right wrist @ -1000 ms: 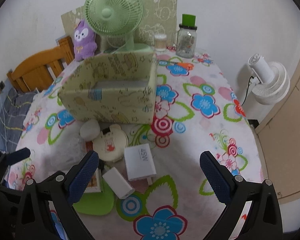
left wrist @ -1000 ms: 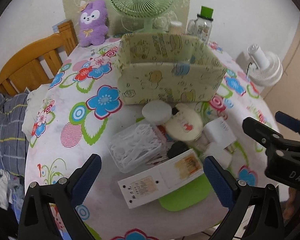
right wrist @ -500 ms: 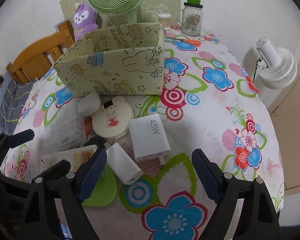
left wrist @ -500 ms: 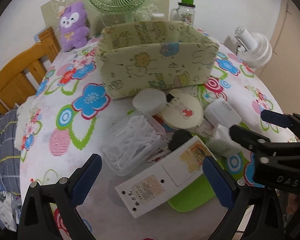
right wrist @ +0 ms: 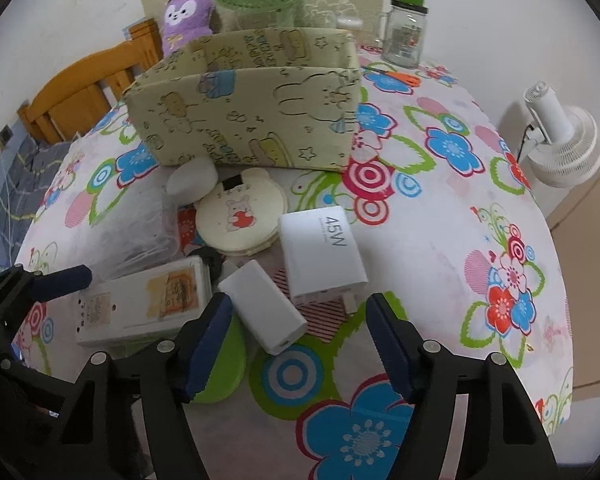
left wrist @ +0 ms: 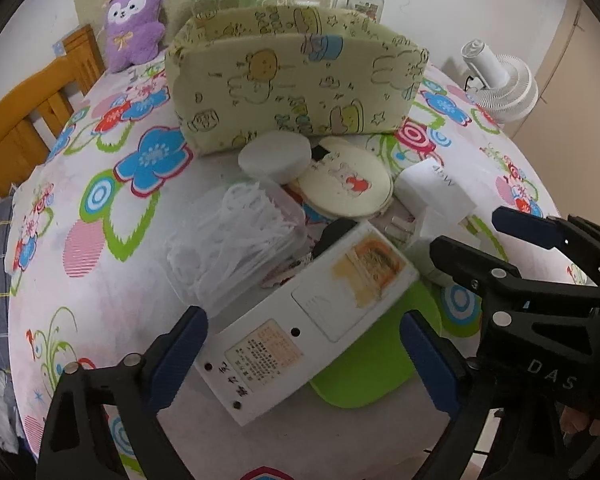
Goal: Organize rigid objects
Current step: 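Grasp the white remote with the left gripper while the right grasps the cube charger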
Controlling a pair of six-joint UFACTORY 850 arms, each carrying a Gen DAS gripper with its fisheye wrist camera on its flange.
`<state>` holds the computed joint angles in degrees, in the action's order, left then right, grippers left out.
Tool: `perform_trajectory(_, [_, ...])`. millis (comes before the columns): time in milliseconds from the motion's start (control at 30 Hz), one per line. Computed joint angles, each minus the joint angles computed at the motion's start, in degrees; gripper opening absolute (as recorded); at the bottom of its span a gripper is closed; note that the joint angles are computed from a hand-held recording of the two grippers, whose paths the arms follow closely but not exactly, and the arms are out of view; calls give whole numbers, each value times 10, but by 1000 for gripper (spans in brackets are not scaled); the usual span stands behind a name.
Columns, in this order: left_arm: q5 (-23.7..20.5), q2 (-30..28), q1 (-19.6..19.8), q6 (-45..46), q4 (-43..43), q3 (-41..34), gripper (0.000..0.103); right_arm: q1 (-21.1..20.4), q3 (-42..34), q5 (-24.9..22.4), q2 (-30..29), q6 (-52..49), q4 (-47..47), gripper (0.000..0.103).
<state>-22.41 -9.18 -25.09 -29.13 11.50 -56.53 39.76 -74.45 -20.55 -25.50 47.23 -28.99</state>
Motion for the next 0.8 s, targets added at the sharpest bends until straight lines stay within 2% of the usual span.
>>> perform_trajectory(100, [-20,-12,7,12,-28,-8,85,1,-8,3,-8,-42,36,63])
perform_trajectory(200, [-23,-18,16,49,-74,-13,79,-2,-12,12,-12,-77,84,53])
perform_trajectory(267, [-22,-19,15,44,-69,-15,76,-7,-17,13,-17,-115,141,51])
perform_trajectory(333, [-19,-21,11,41,-58,-18,73,-8,-20,12,-20,-124,158,50])
perform_trajectory(500, [-12,-24,-4,11,8,-24,56,-7,-27,1,-25,-130,164,37])
perform_trajectory(600, [-14,-28,-5,5,14,-28,53,-9,-29,-1,-24,-158,200,34])
perform_trajectory(667, [-15,-28,-6,-5,19,-30,50,-7,-27,-1,-20,-130,176,33])
perform_trajectory(800, [-11,-23,3,22,-35,-28,48,-5,-20,16,-10,-108,157,28])
